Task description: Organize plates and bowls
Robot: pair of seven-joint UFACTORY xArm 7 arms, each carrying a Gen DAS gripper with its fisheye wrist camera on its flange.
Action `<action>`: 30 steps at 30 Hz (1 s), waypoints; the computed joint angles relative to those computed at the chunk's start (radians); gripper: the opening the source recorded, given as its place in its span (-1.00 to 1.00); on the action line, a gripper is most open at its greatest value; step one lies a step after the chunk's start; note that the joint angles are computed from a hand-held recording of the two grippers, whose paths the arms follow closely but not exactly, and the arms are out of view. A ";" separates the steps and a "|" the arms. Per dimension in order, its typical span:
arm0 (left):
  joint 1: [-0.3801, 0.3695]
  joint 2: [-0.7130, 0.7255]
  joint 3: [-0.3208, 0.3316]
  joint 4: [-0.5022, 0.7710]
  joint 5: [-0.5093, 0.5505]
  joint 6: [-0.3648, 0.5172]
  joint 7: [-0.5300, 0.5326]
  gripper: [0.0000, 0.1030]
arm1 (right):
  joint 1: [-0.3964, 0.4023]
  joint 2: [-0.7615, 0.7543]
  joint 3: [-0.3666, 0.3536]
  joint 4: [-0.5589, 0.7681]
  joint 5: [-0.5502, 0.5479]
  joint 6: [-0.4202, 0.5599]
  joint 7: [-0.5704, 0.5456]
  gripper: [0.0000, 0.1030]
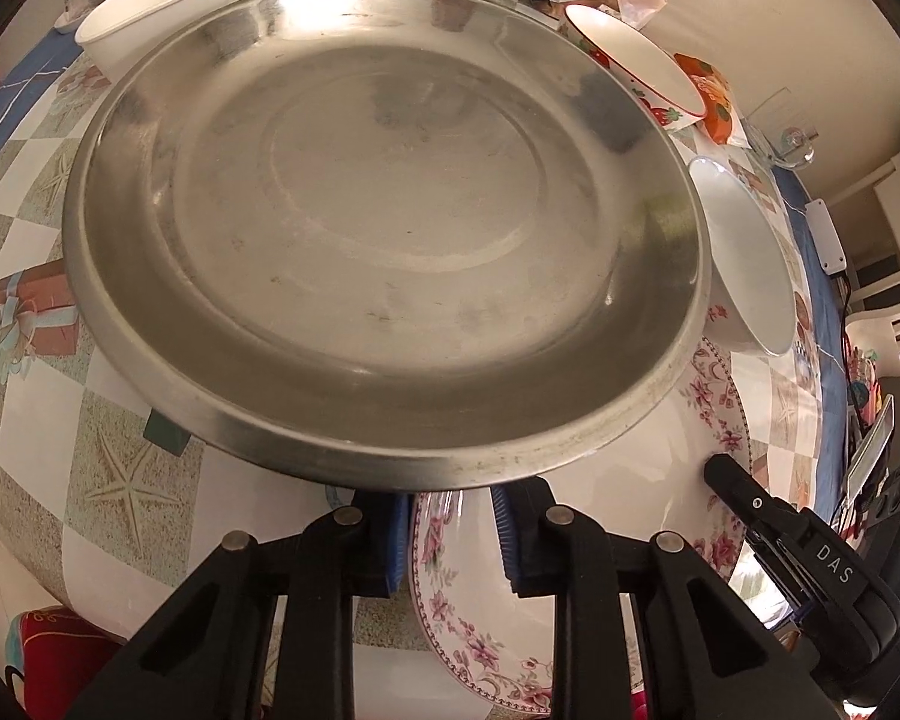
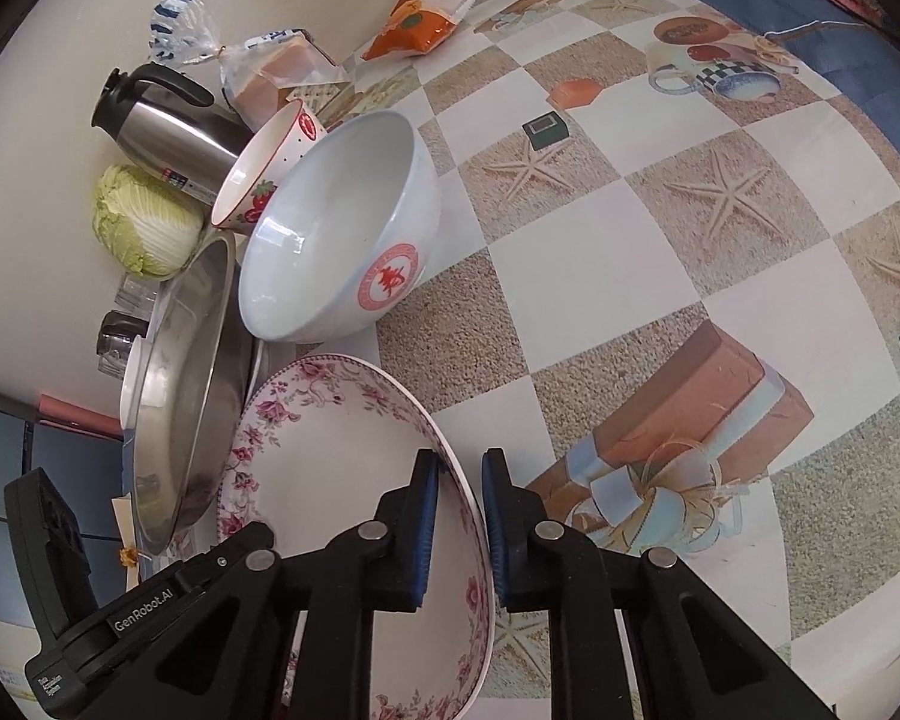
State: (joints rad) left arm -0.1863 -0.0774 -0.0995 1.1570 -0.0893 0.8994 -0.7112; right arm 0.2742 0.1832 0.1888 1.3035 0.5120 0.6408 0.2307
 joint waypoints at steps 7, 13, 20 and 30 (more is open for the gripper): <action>-0.030 0.045 -0.018 0.045 -0.010 -0.001 0.043 -0.53 | -0.009 -0.034 -0.011 -0.042 -0.005 -0.008 0.006 -0.67; -0.049 0.095 -0.024 0.094 -0.001 0.001 0.064 -0.53 | -0.027 -0.082 -0.018 -0.113 0.088 -0.039 -0.047 -0.67; -0.056 0.132 -0.021 0.127 0.004 -0.011 0.075 -0.53 | -0.023 -0.100 -0.029 -0.135 0.092 -0.048 -0.049 -0.67; -0.057 0.108 -0.021 0.099 -0.027 -0.062 0.109 -0.54 | -0.022 -0.141 -0.040 -0.175 0.115 -0.068 -0.063 -0.69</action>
